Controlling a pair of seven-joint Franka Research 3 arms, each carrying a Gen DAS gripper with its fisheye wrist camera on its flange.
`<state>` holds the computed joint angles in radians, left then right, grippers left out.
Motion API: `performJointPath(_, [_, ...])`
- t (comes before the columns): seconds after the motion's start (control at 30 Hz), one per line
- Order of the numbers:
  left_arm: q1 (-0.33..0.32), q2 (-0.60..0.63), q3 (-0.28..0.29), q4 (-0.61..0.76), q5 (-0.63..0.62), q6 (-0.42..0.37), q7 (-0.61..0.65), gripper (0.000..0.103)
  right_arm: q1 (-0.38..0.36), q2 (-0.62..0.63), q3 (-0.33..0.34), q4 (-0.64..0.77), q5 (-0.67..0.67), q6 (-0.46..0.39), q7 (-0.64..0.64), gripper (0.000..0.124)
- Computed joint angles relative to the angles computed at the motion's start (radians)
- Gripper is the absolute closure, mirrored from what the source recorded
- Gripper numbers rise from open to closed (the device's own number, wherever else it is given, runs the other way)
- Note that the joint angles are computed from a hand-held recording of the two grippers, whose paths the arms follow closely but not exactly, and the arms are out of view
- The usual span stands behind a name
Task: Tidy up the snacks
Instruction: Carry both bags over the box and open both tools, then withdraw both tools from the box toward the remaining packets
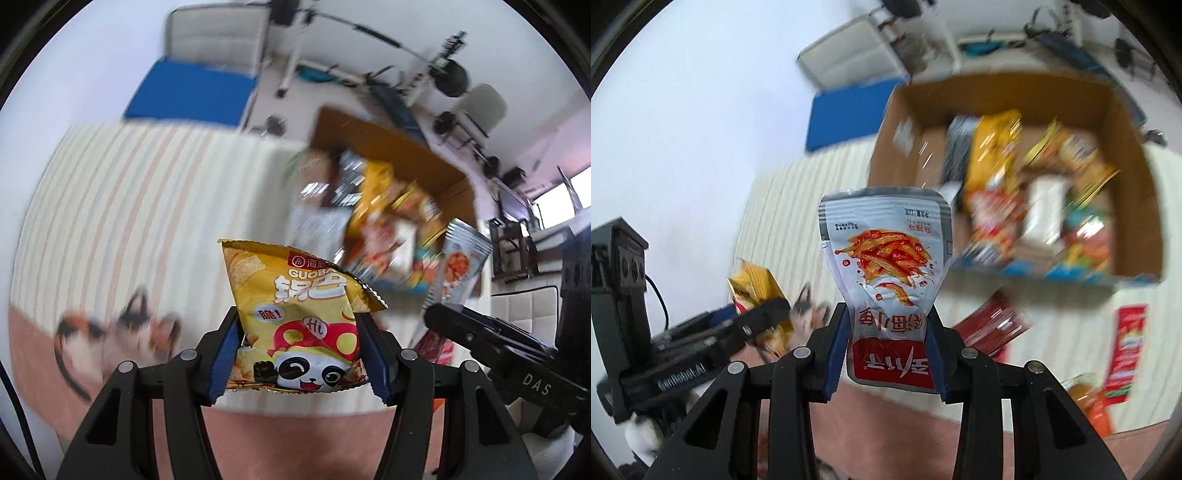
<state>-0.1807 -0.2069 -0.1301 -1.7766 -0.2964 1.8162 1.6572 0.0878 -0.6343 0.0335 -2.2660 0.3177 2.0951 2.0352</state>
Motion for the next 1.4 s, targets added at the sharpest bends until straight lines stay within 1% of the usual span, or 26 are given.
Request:
performJointPath(0.07, [-0.015,0.083,-0.027,0.106,0.023,0.001,-0.005,0.045,-0.049,0.007,-0.022,0.042,-0.057,-0.018,-0.001,0.082])
performJointPath(0.17, [-0.038,0.233,-0.073,0.279,0.104,-0.004,-0.033,0.045,-0.117,0.051,-0.033,0.1,-0.155,-0.042,-0.008,0.082])
performJointPath(0.2, [-0.047,0.29,-0.086,0.338,0.135,-0.009,-0.051,0.045,-0.136,0.07,-0.036,0.109,-0.181,-0.037,-0.008,0.082])
performJointPath(0.33, [-0.085,0.461,-0.114,0.523,0.237,-0.068,-0.101,0.045,-0.193,0.138,-0.073,0.142,-0.247,-0.075,-0.029,0.082])
performJointPath(0.43, [-0.12,0.561,-0.122,0.621,0.299,-0.114,-0.132,0.045,-0.216,0.176,-0.077,0.123,-0.287,-0.079,-0.035,0.081])
performJointPath(0.57, [-0.172,0.692,-0.118,0.778,0.369,-0.199,-0.148,0.045,-0.233,0.212,-0.078,0.11,-0.336,-0.092,-0.043,0.08])
performJointPath(0.7, [-0.204,0.776,-0.111,0.883,0.39,-0.268,-0.144,0.044,-0.241,0.231,-0.079,0.099,-0.349,-0.094,-0.013,0.075])
performJointPath(0.73, [-0.211,0.805,-0.109,0.921,0.392,-0.29,-0.147,0.04,-0.239,0.237,-0.081,0.095,-0.347,-0.089,-0.013,0.074])
performJointPath(0.77, [-0.217,0.825,-0.106,0.952,0.393,-0.307,-0.146,0.028,-0.238,0.24,-0.083,0.092,-0.346,-0.084,-0.015,0.071])
performJointPath(0.8, [-0.221,0.835,-0.103,0.964,0.395,-0.309,-0.146,0.022,-0.238,0.242,-0.082,0.093,-0.35,-0.087,-0.01,0.069])
performJointPath(0.83, [-0.217,0.824,-0.103,0.94,0.388,-0.285,-0.151,0.014,-0.237,0.242,-0.081,0.092,-0.351,-0.084,-0.007,0.059])
performJointPath(0.87, [-0.214,0.818,-0.104,0.93,0.383,-0.272,-0.154,0.014,-0.235,0.238,-0.081,0.086,-0.351,-0.072,-0.005,0.05])
performJointPath(0.97, [-0.205,0.803,-0.11,0.919,0.361,-0.25,-0.159,0.014,-0.232,0.223,-0.082,0.079,-0.343,-0.049,0.004,0.045])
performJointPath(1.0, [-0.201,0.785,-0.112,0.895,0.357,-0.228,-0.157,0.014,-0.23,0.219,-0.084,0.077,-0.334,-0.041,0.004,0.041])
performJointPath(1.03, [-0.197,0.763,-0.115,0.867,0.354,-0.201,-0.154,0.014,-0.229,0.214,-0.085,0.074,-0.326,-0.032,0.003,0.031])
performJointPath(1.07, [-0.19,0.741,-0.119,0.84,0.345,-0.176,-0.149,0.014,-0.228,0.211,-0.083,0.073,-0.326,-0.027,0.002,0.027])
performJointPath(1.17, [-0.178,0.698,-0.126,0.794,0.329,-0.132,-0.148,0.014,-0.218,0.204,-0.077,0.072,-0.319,-0.029,-0.011,0.026])
performJointPath(1.23, [-0.169,0.656,-0.132,0.749,0.318,-0.101,-0.14,0.014,-0.214,0.201,-0.061,0.078,-0.334,-0.051,-0.006,0.025])
performJointPath(1.33, [-0.15,0.576,-0.141,0.649,0.294,-0.042,-0.116,0.003,-0.195,0.172,-0.055,0.063,-0.306,-0.05,0.001,0.025])
performJointPath(1.4, [-0.141,0.52,-0.142,0.58,0.288,-0.002,-0.109,0.003,-0.188,0.149,-0.039,0.057,-0.31,-0.058,0.014,0.025])
